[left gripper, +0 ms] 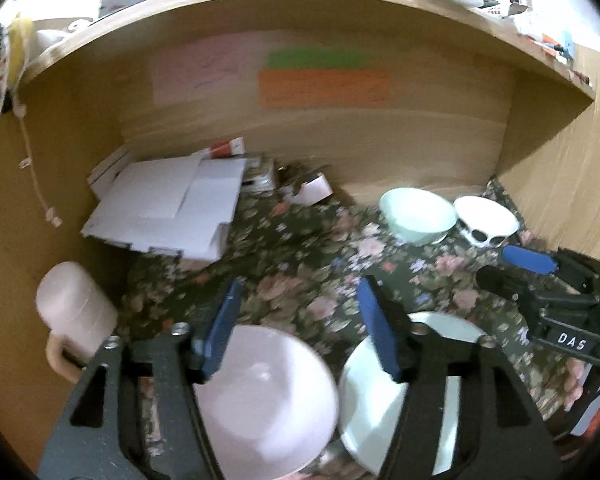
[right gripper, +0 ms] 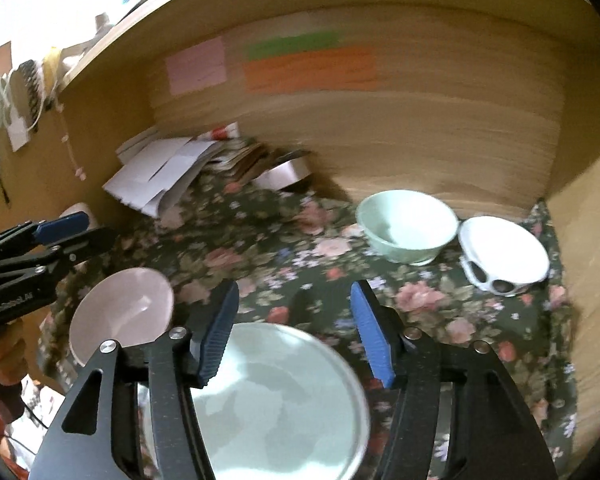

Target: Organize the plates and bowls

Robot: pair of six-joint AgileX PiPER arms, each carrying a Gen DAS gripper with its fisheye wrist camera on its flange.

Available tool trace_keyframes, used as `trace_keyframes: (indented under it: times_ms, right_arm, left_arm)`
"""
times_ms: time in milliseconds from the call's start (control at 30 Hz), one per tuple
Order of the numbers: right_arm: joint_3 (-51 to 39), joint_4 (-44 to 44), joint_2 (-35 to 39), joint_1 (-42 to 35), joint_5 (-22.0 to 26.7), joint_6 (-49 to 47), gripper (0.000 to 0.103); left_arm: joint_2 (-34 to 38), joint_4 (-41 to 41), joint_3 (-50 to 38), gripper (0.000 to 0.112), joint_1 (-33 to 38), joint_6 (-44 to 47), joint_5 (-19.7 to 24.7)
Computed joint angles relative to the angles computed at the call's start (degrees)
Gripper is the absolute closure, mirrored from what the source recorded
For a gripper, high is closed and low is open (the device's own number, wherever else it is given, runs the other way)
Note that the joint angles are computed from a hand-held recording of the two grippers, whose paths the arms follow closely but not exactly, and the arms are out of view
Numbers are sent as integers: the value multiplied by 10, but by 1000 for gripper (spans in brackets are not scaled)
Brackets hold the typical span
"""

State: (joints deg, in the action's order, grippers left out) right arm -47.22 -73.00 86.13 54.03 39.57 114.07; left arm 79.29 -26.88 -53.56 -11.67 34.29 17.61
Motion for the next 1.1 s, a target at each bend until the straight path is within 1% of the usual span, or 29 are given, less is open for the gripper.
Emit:
trace_keyframes:
  times_ms: [100, 200, 267, 300, 400, 467, 533, 600, 700, 733, 767, 867, 967, 1033, 1100]
  right_arm:
    - [20, -1, -21, -15, 6, -3, 48]
    - [36, -2, -40, -36, 2, -9, 48]
    - [44, -4, -48, -54, -3, -13, 47]
    - [47, -5, -51, -64, -8, -16, 47]
    - [52, -7, -55, -99, -27, -28, 47]
    - [54, -12, -51, -127, -46, -31, 47]
    - [54, -17, -42, -157, -69, -33, 47]
    - [51, -19, -30, -182, -89, -39, 47]
    - [44, -26, -5, -226, -128, -41, 47]
    - [41, -38, 6, -237, -136, -31, 47]
    - [42, -73, 15, -250, -151, -2, 47]
    - [30, -105, 46, -288, -190, 27, 47]
    - [13, -110, 75, -316, -224, 34, 47]
    - [2, -108, 92, -331, -243, 37, 53]
    - [-11, -78, 107, -343, -258, 9, 61]
  left_arm:
    - [16, 28, -19, 44, -29, -62, -17]
    - [32, 102, -37, 43, -56, -147, -36]
    - [49, 124, -57, 43, -70, -183, -36]
    - [62, 163, -73, 42, -79, -228, -29]
    - [96, 205, -114, 41, -97, -277, -8]
    - [122, 282, -143, 41, -112, -351, 5]
    - [152, 333, -173, 41, -125, -392, 22]
    - [177, 364, -199, 41, -134, -422, 35]
    - [211, 381, -232, 41, -141, -438, 49]
    - [227, 367, -250, 41, -140, -421, 59]
    - [238, 365, -263, 41, -140, -417, 66]
    - [272, 382, -300, 41, -143, -441, 86]
    - [305, 362, -340, 41, -139, -423, 105]
    - [323, 375, -359, 41, -139, -432, 107]
    - [336, 371, -375, 41, -138, -426, 108]
